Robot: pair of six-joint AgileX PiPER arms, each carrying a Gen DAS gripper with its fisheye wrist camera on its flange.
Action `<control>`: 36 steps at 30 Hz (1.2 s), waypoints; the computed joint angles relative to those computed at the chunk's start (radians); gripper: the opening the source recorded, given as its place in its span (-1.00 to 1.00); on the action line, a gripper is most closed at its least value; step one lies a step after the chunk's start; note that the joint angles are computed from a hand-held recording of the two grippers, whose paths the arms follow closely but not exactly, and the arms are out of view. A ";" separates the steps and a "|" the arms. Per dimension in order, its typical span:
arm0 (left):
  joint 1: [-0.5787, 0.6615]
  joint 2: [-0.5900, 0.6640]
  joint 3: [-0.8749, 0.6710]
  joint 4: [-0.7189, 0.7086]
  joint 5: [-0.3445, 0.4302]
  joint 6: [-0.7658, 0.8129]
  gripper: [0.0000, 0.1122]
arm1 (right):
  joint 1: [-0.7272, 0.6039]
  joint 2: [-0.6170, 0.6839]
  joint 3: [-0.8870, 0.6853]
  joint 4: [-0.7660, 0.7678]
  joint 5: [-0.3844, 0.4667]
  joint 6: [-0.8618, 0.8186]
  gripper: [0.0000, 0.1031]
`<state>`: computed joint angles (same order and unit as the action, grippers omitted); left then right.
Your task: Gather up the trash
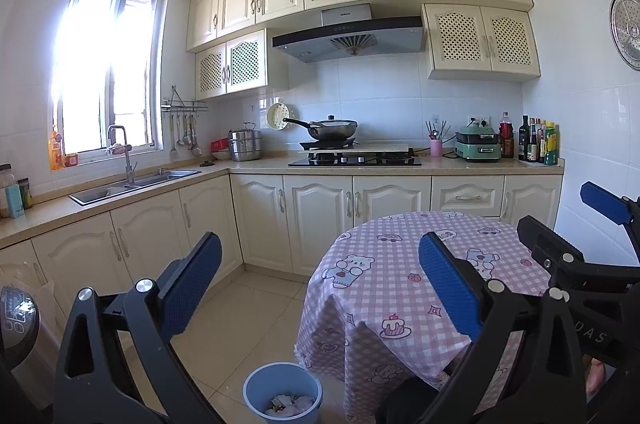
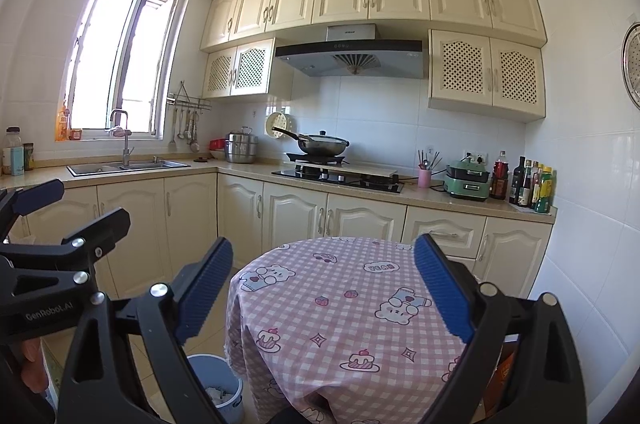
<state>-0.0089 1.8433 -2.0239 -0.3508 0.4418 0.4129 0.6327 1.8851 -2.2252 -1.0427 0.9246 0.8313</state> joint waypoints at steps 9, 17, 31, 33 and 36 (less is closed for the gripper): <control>-0.005 -0.002 0.006 0.010 -0.003 -0.010 0.70 | -0.010 -0.005 0.016 0.013 -0.014 0.001 0.76; -0.004 -0.001 0.013 0.001 -0.004 -0.004 0.70 | -0.013 -0.006 0.028 0.018 -0.020 0.006 0.76; -0.002 -0.006 0.028 -0.007 -0.012 0.004 0.70 | -0.012 -0.005 0.026 0.024 -0.020 0.002 0.76; -0.001 -0.004 0.023 -0.008 -0.010 0.005 0.70 | -0.013 -0.003 0.020 0.030 -0.019 -0.004 0.76; -0.001 0.002 0.016 -0.004 -0.008 0.000 0.70 | -0.018 -0.003 0.017 0.039 -0.023 -0.014 0.76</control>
